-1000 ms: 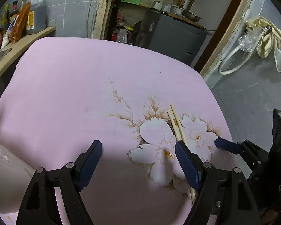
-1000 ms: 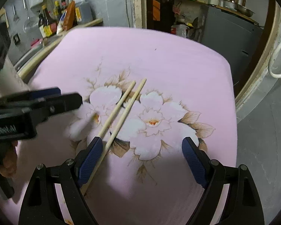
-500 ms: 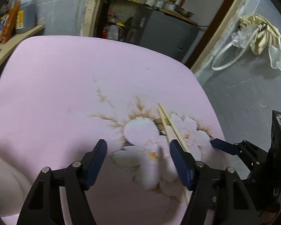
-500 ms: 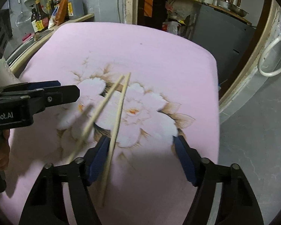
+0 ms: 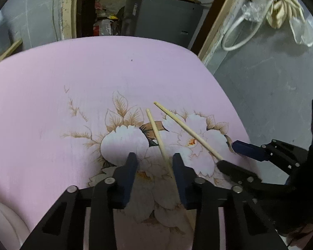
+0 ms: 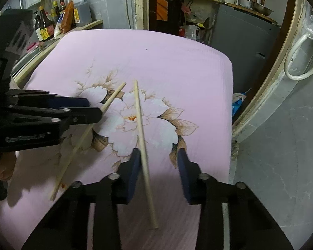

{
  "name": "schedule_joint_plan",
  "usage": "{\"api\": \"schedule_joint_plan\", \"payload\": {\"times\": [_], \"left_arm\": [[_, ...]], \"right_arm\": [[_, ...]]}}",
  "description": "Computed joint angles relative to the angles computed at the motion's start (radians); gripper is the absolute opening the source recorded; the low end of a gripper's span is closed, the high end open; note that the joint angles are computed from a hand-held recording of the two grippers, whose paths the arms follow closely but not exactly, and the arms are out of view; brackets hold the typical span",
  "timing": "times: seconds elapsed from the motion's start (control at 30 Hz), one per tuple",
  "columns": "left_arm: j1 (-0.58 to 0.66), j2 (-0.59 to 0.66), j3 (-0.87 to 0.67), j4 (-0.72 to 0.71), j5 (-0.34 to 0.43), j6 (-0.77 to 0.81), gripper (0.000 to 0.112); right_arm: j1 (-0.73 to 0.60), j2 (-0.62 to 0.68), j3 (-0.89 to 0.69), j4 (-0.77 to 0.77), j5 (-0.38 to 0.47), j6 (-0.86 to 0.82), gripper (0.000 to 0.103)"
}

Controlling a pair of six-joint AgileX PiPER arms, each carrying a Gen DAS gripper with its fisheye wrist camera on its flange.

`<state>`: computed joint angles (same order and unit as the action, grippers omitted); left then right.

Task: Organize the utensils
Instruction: 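Grasp one wooden chopstick with the left tool while the right tool grasps the other, then lift both chopsticks upright and carry them over the white caddy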

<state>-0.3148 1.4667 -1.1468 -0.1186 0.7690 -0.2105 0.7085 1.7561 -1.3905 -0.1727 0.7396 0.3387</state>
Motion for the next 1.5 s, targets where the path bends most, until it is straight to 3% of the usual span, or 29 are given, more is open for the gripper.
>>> {"api": "schedule_joint_plan", "payload": {"times": [0.13,0.2,0.27,0.73,0.93,1.17,1.5], "left_arm": [[-0.013,0.028,-0.048,-0.005,0.048,0.016,0.020],[-0.003,0.039,-0.065,-0.049,0.070,0.056,0.009],[-0.015,0.039,-0.069,-0.032,0.074,0.032,0.009],[0.073,-0.010,-0.037,-0.172,0.197,0.098,0.009],[0.130,0.038,-0.076,-0.256,0.256,0.158,0.011],[0.132,0.091,-0.136,-0.262,0.308,0.164,0.011],[0.134,0.155,-0.212,-0.275,0.372,0.164,0.011]], "right_arm": [[0.001,-0.007,0.013,0.027,-0.010,-0.002,0.016],[-0.008,-0.012,0.024,0.068,-0.020,-0.020,0.007],[-0.012,-0.016,0.031,0.097,-0.024,-0.029,0.005],[-0.084,-0.001,0.009,0.308,0.028,-0.151,0.005],[-0.114,0.053,-0.056,0.379,0.061,-0.234,0.016],[-0.143,0.179,-0.248,0.421,0.178,-0.335,0.016],[-0.132,0.399,-0.646,0.390,0.467,-0.303,0.016]]}}
